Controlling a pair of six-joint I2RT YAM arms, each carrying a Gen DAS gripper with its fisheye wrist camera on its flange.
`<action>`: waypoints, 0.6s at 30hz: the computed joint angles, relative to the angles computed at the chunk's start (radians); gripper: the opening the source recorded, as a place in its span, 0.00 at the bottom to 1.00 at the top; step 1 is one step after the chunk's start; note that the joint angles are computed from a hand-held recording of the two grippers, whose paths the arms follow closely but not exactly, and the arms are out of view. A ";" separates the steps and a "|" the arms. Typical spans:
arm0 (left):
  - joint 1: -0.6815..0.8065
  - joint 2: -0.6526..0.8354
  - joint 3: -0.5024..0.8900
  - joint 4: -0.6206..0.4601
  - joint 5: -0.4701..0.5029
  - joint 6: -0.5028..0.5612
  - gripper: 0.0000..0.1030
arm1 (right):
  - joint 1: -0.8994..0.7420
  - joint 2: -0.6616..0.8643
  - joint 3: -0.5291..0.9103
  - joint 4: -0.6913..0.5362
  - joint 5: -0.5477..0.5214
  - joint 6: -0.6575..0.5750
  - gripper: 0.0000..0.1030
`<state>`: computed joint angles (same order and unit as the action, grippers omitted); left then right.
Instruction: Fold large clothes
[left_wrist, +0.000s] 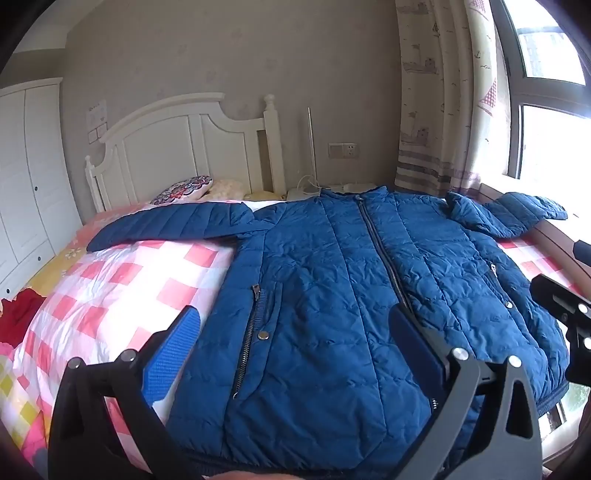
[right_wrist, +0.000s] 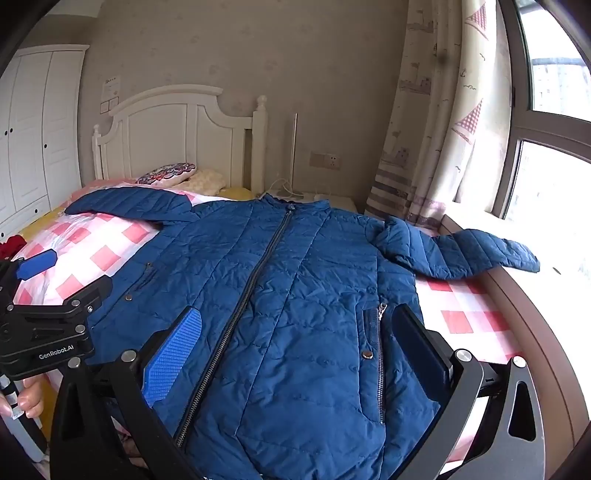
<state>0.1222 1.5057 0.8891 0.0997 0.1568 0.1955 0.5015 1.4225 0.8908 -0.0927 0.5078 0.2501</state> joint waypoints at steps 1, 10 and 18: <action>0.002 0.001 0.001 0.000 0.001 0.000 0.98 | -0.003 0.001 0.006 -0.013 -0.009 0.009 0.96; 0.000 -0.003 -0.003 0.005 -0.003 0.007 0.98 | -0.007 -0.006 0.004 -0.026 -0.019 0.017 0.96; -0.011 0.002 -0.032 0.034 -0.012 0.000 0.98 | -0.010 0.015 -0.017 0.014 -0.026 0.019 0.96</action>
